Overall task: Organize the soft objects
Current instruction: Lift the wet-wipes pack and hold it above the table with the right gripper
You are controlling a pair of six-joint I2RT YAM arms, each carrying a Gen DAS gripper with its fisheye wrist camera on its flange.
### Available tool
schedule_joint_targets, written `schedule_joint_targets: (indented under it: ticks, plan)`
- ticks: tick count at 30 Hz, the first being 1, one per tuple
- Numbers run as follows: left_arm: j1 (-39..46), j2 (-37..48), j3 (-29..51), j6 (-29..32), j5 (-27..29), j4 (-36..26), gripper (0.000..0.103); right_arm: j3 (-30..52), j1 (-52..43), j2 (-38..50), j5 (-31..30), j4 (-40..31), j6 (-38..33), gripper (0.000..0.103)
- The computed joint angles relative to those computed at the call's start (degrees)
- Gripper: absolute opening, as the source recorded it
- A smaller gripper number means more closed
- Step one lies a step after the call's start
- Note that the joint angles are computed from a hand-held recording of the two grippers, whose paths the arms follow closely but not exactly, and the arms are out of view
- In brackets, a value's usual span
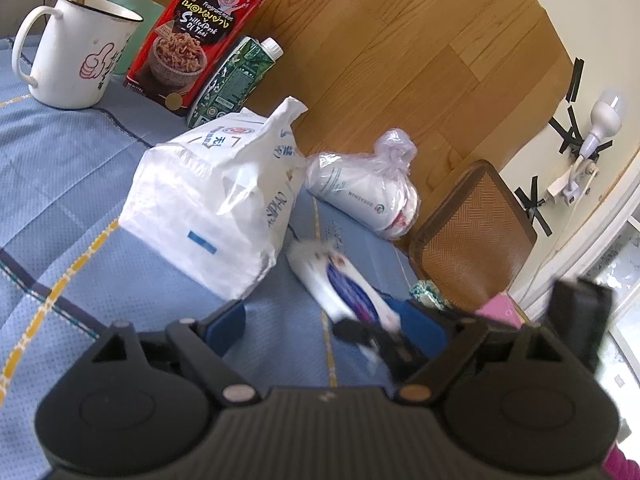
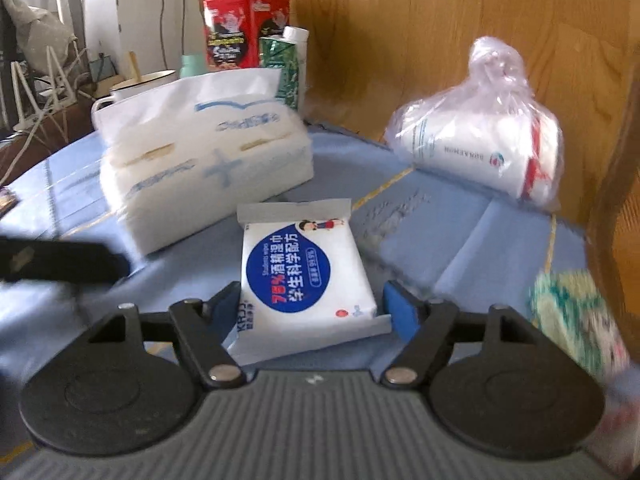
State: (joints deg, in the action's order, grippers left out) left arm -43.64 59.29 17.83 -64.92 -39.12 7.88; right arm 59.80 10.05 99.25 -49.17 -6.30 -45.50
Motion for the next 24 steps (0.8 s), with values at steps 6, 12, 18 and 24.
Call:
schedule_joint_targets:
  ticks: [6, 12, 18, 24]
  plan:
    - [-0.21, 0.38, 0.78, 0.18, 0.17, -1.21, 0.089, -3.34, -11.49, -3.03, -9.62, -18.49, -16.89, 0.078]
    - [-2.09, 2.63, 3.67, 0.98, -1.46, -4.9, 0.092, -6.31, -21.25, -2.02, -16.25, -28.14, -29.22, 0.078]
    - [-3.56, 5.53, 7.13, 0.41, -3.78, -9.76, 0.092, -11.0, -22.24, -3.48, -17.73, -21.09, -27.51, 0.08]
    - [-3.26, 5.9, 7.8, -0.63, -3.99, -11.39, 0.093, -8.74, -22.79, -1.74, -18.41, -24.93, -29.91, 0.081]
